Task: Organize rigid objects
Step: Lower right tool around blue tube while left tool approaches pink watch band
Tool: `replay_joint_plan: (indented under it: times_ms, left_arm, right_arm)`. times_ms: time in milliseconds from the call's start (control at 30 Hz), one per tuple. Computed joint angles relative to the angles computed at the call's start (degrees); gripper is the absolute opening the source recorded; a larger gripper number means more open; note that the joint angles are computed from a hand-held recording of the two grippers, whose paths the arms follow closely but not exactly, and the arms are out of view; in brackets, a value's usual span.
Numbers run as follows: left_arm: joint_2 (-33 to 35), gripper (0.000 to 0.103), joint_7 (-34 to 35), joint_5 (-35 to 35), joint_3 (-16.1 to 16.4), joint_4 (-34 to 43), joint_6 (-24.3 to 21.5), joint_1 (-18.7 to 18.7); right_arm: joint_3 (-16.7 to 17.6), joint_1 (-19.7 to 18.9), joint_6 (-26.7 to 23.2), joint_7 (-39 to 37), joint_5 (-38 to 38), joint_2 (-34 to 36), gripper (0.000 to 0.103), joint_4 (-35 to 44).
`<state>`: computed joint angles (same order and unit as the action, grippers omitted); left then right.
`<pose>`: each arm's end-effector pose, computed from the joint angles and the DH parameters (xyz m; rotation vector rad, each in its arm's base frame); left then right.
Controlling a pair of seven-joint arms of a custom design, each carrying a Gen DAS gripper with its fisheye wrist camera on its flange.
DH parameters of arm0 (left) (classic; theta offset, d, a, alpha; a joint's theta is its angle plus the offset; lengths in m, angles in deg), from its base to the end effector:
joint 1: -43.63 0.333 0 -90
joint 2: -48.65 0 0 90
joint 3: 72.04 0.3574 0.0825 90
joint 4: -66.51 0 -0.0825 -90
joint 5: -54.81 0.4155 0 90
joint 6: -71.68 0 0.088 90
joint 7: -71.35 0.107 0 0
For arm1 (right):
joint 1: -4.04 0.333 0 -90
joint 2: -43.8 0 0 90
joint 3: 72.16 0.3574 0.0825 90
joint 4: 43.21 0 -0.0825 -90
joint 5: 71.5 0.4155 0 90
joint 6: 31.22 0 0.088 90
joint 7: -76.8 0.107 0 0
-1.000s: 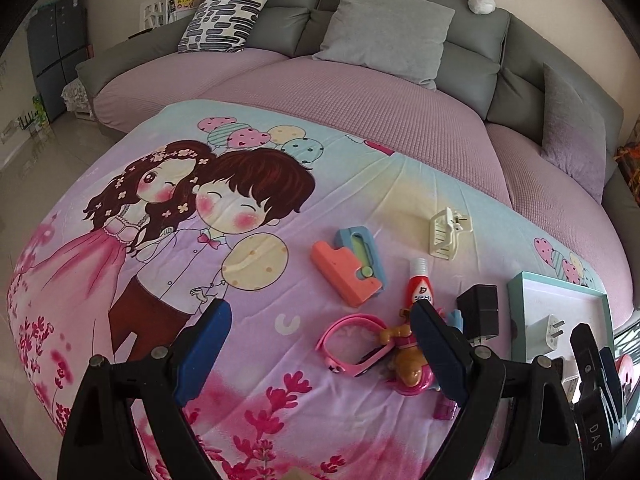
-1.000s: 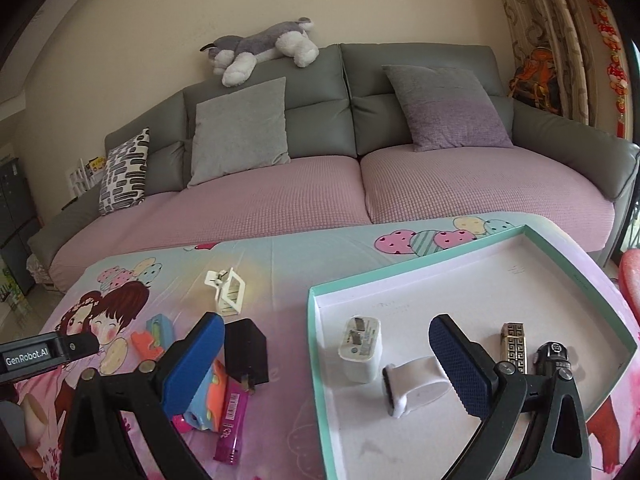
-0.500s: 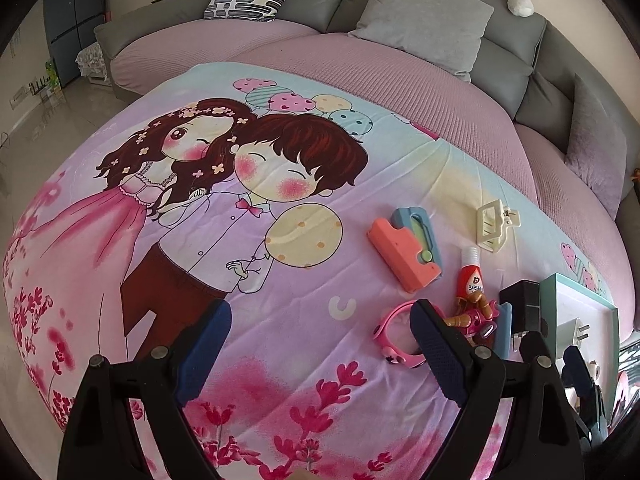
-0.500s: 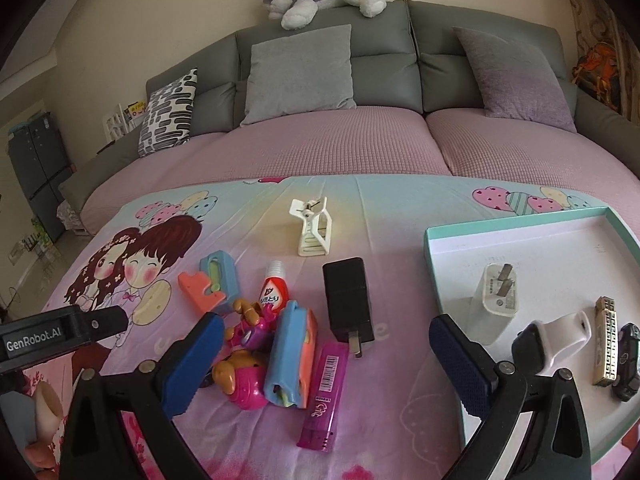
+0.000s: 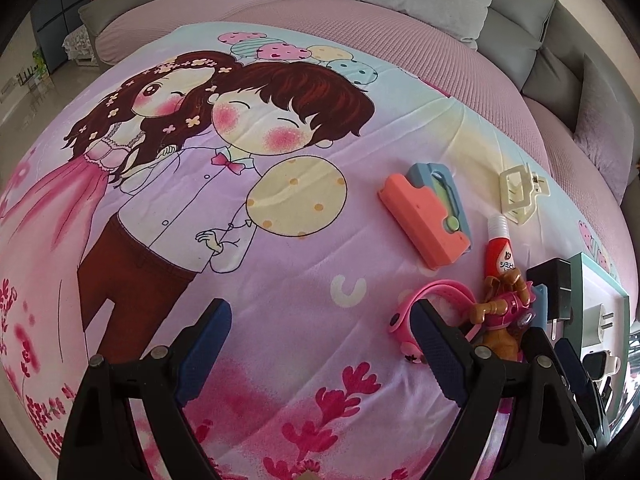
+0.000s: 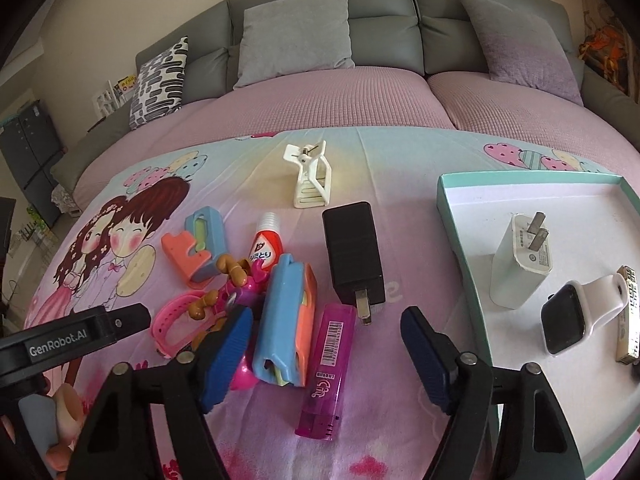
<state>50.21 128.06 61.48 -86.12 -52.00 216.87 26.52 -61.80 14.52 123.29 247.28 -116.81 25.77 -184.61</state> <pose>0.5286 -0.3202 0.4922 -2.0103 2.0977 -0.6063 0.4447 0.1990 0.4805 -1.3933 2.0985 -0.6854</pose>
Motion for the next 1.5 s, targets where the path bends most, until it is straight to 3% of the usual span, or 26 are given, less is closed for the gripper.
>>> replay_joint_plan:
  times_ms: [200, 600, 867, 1267, 1333, 1500]
  left_arm:
    - [1.39, 0.091, 2.84, -0.41, -0.21, 1.18, -0.75, -0.56]
    - [6.93, 0.093, -2.69, 12.88, 0.84, 7.26, -5.15, -4.85]
    - [9.26, 0.103, -4.26, 13.42, 1.92, 9.7, -4.68, -5.95]
    - [6.43, 0.103, -11.73, 22.52, 3.28, 7.91, -9.99, -5.78]
    - [6.59, 0.103, -12.85, 23.77, 3.04, 8.22, -10.88, -5.28]
    - [5.82, 0.102, -13.8, 26.28, 2.37, 7.51, -11.56, -4.58]
  right_arm:
    - [0.27, 0.39, -0.04, -1.13, -0.4, 0.51, 0.054, 0.61]
    - [0.03, 1.5, -2.31, -3.49, 0.82, 1.73, 0.05, 1.57]
    - [-0.6, 1.8, -2.24, -3.35, 1.73, 1.92, 0.049, 1.37]
    - [-0.61, 1.83, -1.95, -3.67, 1.76, 1.83, 0.048, 1.21]
    - [-0.61, 1.72, -1.24, -3.39, 1.47, 1.63, 0.041, 1.0]
    - [-0.54, 1.89, -0.68, -4.71, 1.34, 2.0, 0.033, 1.34]
